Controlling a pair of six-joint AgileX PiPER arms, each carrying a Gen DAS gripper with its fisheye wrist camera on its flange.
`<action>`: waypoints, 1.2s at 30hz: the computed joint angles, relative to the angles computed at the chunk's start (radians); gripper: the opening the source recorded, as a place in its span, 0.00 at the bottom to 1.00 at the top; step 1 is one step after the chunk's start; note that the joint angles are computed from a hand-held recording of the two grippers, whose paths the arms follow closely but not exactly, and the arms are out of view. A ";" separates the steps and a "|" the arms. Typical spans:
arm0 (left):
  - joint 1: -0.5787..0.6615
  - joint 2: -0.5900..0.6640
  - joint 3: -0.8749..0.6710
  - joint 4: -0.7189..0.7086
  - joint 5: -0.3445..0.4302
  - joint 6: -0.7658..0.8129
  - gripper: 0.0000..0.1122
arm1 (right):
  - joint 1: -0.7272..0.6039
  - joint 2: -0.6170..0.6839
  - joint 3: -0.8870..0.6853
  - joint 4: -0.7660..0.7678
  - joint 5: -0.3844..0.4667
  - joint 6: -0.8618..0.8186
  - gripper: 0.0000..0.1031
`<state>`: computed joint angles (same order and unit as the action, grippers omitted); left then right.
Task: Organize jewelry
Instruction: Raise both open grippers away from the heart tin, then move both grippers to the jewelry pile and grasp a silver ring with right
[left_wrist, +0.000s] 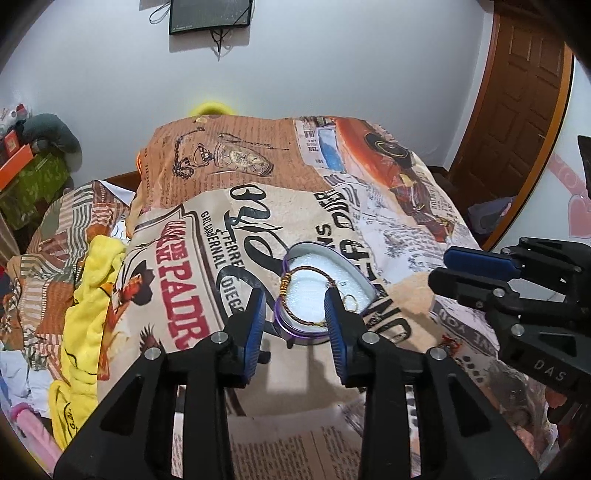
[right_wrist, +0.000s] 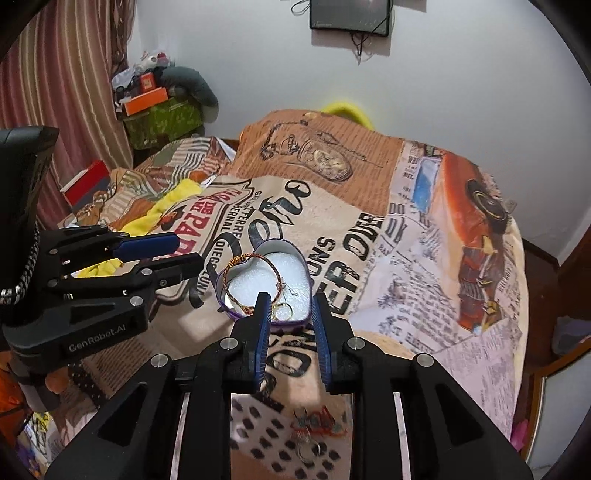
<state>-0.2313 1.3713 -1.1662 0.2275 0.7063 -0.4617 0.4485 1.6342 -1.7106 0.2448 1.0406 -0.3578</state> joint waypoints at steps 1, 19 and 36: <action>-0.011 -0.006 -0.001 0.008 0.008 -0.012 0.29 | -0.008 -0.013 0.011 0.007 0.000 -0.004 0.20; -0.254 0.042 -0.042 0.135 0.107 -0.188 0.30 | -0.232 -0.155 0.187 0.142 0.007 -0.131 0.20; -0.395 0.099 0.034 0.186 0.101 -0.287 0.30 | -0.283 -0.153 0.337 0.243 0.085 -0.243 0.20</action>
